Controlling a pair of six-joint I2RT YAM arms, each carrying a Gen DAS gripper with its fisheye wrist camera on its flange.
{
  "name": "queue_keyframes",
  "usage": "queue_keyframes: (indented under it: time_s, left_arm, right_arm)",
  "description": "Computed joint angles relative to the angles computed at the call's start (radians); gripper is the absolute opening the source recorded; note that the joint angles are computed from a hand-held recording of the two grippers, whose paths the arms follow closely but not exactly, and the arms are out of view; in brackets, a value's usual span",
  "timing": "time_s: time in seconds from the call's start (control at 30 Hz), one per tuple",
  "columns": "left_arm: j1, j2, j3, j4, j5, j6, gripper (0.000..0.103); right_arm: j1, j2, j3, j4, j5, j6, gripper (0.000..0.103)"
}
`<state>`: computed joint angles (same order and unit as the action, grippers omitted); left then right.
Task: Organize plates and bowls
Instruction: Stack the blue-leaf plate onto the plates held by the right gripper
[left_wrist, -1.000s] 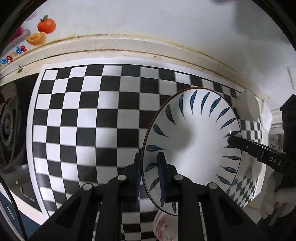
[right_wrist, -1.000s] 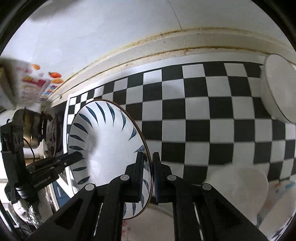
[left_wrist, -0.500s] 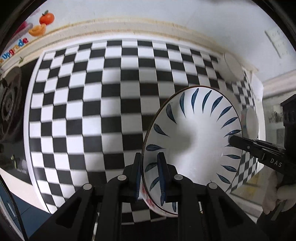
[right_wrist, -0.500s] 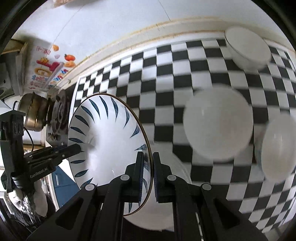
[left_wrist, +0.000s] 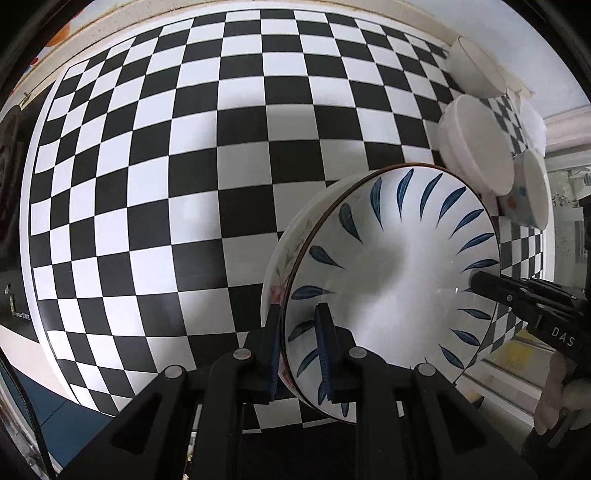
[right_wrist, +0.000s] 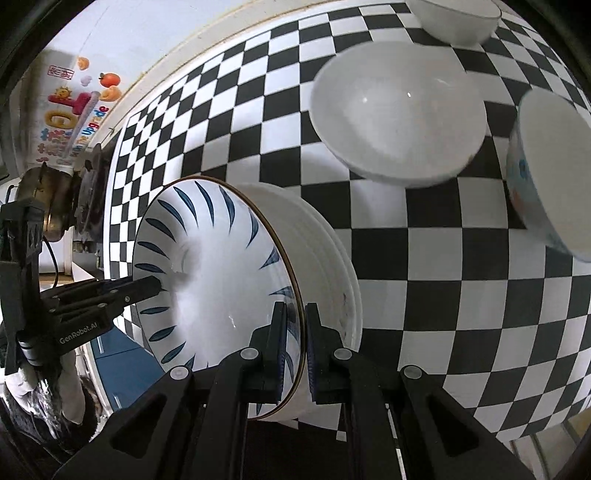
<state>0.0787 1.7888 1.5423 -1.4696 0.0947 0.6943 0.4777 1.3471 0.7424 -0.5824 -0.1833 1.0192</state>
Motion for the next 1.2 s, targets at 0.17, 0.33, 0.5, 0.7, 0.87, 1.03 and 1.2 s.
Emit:
queue_keyframes:
  time_s: [0.17,0.33,0.5,0.7,0.87,1.03,1.2]
  left_arm:
    - [-0.011,-0.002,-0.034,0.025,-0.017,-0.007,0.016]
    - [-0.029,-0.007,-0.062,0.046,-0.027,-0.020,0.016]
    - [-0.038,-0.010,-0.079,0.059,-0.032,-0.026,0.016]
    - [-0.047,-0.013,-0.096,0.069,-0.042,-0.027,0.016]
    - [-0.053,-0.021,-0.119,0.081,-0.050,-0.026,0.016]
    - [-0.057,-0.023,-0.124,0.085,-0.054,-0.037,0.016]
    - [-0.055,-0.028,-0.127,0.087,-0.065,-0.055,0.016]
  right_arm:
    - [-0.005,0.017,-0.013,0.017,-0.004,-0.005,0.011]
    - [-0.013,0.026,-0.025,0.030,-0.010,-0.004,0.011]
    - [-0.024,0.033,-0.034,0.037,-0.017,-0.011,0.011]
    - [-0.034,0.051,-0.027,0.035,-0.021,-0.023,0.011]
    - [-0.037,0.064,-0.021,0.030,-0.023,-0.028,0.011]
    - [-0.027,0.087,-0.003,0.022,-0.014,-0.025,0.012]
    - [-0.017,0.101,0.008,0.022,-0.011,0.009,0.014]
